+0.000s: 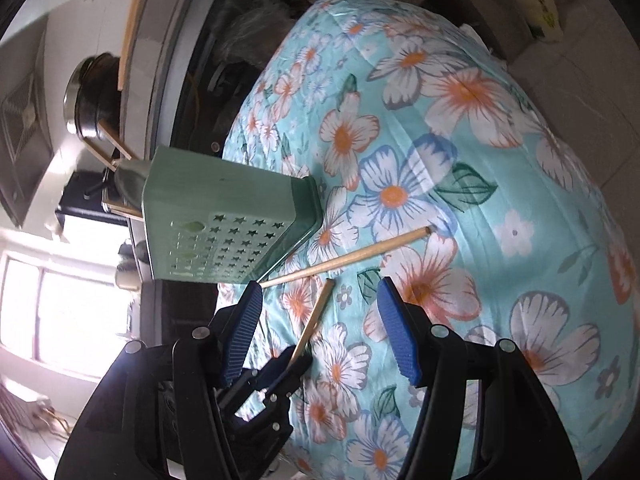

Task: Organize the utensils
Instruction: 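Close the left tool on a wooden chopstick while the right tool grasps another chopstick, then lift the chopstick with the left tool while the right tool lifts its chopstick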

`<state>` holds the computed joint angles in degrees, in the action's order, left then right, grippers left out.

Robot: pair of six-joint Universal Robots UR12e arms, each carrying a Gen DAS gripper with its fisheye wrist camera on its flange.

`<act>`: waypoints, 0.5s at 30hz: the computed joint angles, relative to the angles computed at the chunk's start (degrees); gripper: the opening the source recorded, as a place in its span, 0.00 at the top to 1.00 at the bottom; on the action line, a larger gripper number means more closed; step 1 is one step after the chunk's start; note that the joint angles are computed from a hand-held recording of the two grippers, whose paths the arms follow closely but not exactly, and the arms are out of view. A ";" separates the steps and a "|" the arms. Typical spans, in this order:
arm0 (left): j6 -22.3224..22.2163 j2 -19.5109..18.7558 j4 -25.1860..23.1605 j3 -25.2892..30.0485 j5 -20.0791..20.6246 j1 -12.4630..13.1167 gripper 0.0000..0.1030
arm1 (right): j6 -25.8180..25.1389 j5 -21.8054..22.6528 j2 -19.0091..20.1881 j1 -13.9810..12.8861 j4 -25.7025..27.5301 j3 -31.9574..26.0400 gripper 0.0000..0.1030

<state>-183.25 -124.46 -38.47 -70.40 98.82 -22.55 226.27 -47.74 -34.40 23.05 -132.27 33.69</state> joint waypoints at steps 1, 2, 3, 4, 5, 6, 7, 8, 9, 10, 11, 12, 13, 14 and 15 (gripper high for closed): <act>0.00 0.33 0.13 -0.44 -0.02 0.02 0.90 | 1.76 -0.12 0.38 0.05 0.12 -0.44 0.43; 0.04 0.78 0.39 -1.09 0.10 0.03 0.91 | 2.76 -0.36 0.61 0.09 0.39 -0.73 0.43; 0.00 1.33 0.62 -1.86 0.41 0.01 0.92 | 4.24 -0.82 0.90 0.15 0.70 -1.07 0.43; -0.10 1.79 0.66 -2.48 0.47 0.05 0.92 | 5.30 -1.07 1.00 0.16 0.68 -0.99 0.43; -0.27 2.24 0.85 -3.17 0.64 0.11 0.93 | 7.13 -1.81 1.21 0.23 0.75 -1.14 0.46; -0.44 2.68 0.95 -3.74 0.70 0.16 0.93 | 9.20 -2.23 1.40 0.23 0.00 -1.10 0.47; -0.67 3.16 1.10 -4.43 0.84 0.22 0.93 | 10.72 -2.38 1.59 0.24 -0.83 -1.16 0.47; -0.82 3.50 1.20 -4.93 0.99 0.26 0.93 | 12.53 -2.94 1.90 0.31 -1.48 -1.55 0.47; -0.98 3.92 1.35 -5.57 1.13 0.30 0.93 | 13.46 -3.47 2.22 0.37 -1.38 -2.19 0.47; -1.06 4.22 1.54 -6.03 1.17 0.34 0.93 | 14.61 -4.10 2.59 0.47 -1.31 -2.89 0.47; -1.14 4.55 1.72 -6.53 1.23 0.36 0.93 | 15.63 -4.59 2.95 0.56 -1.27 -3.55 0.47; -1.14 4.78 1.90 -6.90 1.26 0.36 0.93 | 16.59 -5.17 3.16 0.64 -1.26 -3.99 0.47; -1.05 5.10 2.22 -7.46 1.38 0.35 0.93 | 17.38 -5.80 3.38 0.72 -1.14 -4.46 0.47; -1.05 5.42 2.43 -7.92 1.49 0.33 0.93 | 18.23 -6.64 3.63 0.84 -0.93 -5.03 0.47; -1.07 5.76 2.62 -8.37 1.55 0.32 0.93 | 19.06 -7.48 3.83 0.97 -0.84 -5.50 0.47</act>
